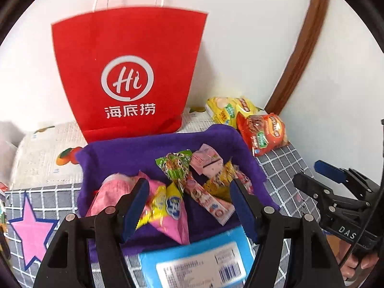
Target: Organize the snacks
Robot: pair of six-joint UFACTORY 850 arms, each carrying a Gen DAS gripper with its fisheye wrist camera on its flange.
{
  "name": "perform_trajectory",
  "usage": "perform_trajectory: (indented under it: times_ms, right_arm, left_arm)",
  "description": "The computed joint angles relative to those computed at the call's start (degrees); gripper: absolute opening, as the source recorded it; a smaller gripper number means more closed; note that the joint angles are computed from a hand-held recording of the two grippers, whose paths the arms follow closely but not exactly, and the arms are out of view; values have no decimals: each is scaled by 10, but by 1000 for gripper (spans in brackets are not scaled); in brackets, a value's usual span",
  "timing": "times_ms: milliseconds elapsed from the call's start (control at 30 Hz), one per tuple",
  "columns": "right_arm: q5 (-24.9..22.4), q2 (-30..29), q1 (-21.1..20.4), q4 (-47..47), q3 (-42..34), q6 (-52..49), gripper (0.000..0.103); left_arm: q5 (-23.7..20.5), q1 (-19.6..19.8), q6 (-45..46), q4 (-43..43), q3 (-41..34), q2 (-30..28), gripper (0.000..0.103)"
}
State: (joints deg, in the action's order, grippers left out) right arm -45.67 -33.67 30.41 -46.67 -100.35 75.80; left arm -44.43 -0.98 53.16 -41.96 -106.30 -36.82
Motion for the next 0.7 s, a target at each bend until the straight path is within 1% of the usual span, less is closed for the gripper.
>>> perform_trajectory:
  times_ms: [100,233,300,333,400,467,500,533,567,633,667,700]
  right_arm:
    - [-25,28,24,-33,35,55,65]
    - [-33,79,62,-67,95,137,66]
    - [-48,94,82,-77,112,161,69]
    - [-55,101,92,-79,119,168,72]
    - [-75,113,116,-86,131,192,73]
    - [-104,120,138,-90,138,211,81]
    - [-121,122,152,-94,141,218,82]
    - [-136,125,163,-98,144,224,85]
    - [-151,128,174,-100,149,232,93]
    - [-186,135,199,-120,160,264,99]
    - [-202,138,210,-129,165,278,102]
    - [-219,141,222,-134,169,290,103]
  left_arm:
    - [1,12,25,-11,51,40,68]
    - [7,35,83,-46,135,106,69]
    - [9,51,120,-75,183,145,72]
    - [10,57,136,-87,201,159,77]
    - [13,73,179,-115,245,198,79]
    - [12,84,214,-129,277,227,80]
    - [12,92,232,-139,295,243,80]
    - [14,101,250,-154,315,262,82]
    - [17,105,259,-163,326,272,87]
    - [16,118,287,-186,356,301,93]
    - [17,123,302,-198,372,316,94]
    - [18,128,315,-206,388,331,94]
